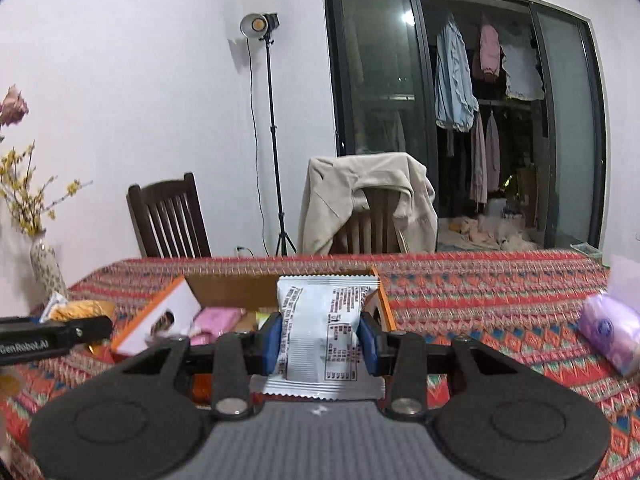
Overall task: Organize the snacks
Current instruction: 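Carry both held packets into the box and open both tools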
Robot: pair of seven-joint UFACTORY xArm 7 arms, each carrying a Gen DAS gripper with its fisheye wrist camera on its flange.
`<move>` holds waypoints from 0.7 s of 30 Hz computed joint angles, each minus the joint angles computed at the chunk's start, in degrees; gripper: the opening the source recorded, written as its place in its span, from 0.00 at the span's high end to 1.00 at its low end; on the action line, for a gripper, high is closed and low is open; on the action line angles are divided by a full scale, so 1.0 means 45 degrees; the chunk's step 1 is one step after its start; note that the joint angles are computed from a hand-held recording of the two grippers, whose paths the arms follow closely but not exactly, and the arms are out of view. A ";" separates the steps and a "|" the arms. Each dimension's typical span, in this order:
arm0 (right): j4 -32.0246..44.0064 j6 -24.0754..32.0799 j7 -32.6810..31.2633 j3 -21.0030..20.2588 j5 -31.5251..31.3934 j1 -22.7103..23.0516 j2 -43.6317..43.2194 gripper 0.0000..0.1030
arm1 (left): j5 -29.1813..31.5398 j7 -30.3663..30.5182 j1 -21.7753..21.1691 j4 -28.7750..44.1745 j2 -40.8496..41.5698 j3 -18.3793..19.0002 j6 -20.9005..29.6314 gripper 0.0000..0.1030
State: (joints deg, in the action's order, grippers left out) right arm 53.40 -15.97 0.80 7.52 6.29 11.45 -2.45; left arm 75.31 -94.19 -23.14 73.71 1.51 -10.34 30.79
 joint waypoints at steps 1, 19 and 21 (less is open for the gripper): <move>0.0318 0.0002 0.0015 -0.0009 -0.0043 0.0002 0.0232 0.62 | -0.0013 0.0099 0.0014 0.0248 0.0194 0.0016 -0.0015 0.44; 0.6053 0.1028 0.0928 -0.2036 -0.0622 0.1830 0.4589 0.62 | -0.2028 0.2089 -0.1263 0.5587 0.4405 0.2577 -0.0430 0.44; 0.6269 0.0834 0.0955 -0.1740 -0.0744 0.1553 0.4912 0.62 | -0.2009 0.1843 -0.1360 0.5671 0.4623 0.2918 -0.0663 0.44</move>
